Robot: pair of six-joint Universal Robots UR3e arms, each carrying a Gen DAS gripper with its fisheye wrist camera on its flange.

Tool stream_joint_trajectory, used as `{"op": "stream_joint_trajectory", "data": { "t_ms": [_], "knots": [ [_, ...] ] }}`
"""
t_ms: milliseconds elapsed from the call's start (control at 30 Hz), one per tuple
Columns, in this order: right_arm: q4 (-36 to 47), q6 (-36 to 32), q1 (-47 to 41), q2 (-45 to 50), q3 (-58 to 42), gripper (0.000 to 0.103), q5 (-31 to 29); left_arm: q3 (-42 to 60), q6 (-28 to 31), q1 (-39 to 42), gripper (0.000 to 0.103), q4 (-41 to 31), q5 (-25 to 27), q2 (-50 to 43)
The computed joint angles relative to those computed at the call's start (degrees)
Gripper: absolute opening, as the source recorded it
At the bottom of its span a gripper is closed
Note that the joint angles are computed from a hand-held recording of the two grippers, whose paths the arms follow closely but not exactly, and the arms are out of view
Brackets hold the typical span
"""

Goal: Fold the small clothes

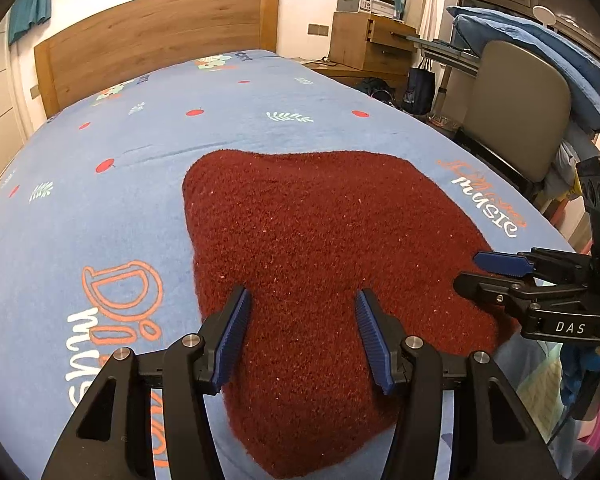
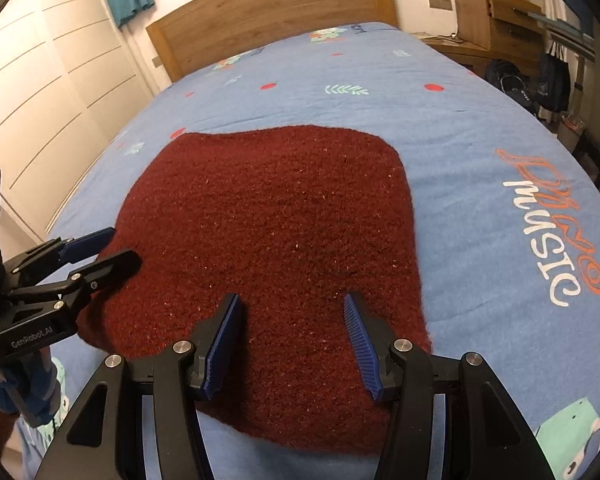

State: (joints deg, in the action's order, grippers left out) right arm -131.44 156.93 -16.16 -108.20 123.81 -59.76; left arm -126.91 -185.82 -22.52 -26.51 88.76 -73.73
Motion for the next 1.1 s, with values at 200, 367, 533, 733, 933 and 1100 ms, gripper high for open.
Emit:
{"op": "stream_joint_trajectory", "data": {
  "t_ms": [200, 367, 533, 733, 933, 1100],
  "knots": [
    [3.68, -2.73, -2.50, -2.91, 0.94, 0.055, 0.99, -0.27, 0.22, 1.00, 0.050, -1.82, -1.10, 1.90],
    [8.89, -5.21, -4.11, -6.86, 1.00, 0.055, 0.64, 0.37, 1.18, 2.09, 0.050, -4.62, -2.04, 3.71],
    [14.47, -6.90, -5.08, -10.17, -2.15, 0.055, 0.80, 3.20, 3.18, 8.56, 0.052, -10.31, -7.00, 6.77],
    [5.49, 0.55, -0.28, 0.83, -10.16, 0.056, -0.30, 11.11, 3.34, 10.82, 0.054, -11.14, -7.27, -0.30],
    [-4.27, 7.14, 7.26, 16.21, -17.74, 0.055, -5.69, 22.95, 4.01, 10.11, 0.054, -15.07, -9.60, -12.62],
    [-7.57, 9.90, 8.13, 24.55, -21.69, 0.057, -8.21, 25.27, 2.73, 10.40, 0.060, -13.73, -7.80, -19.99]
  ]
}}
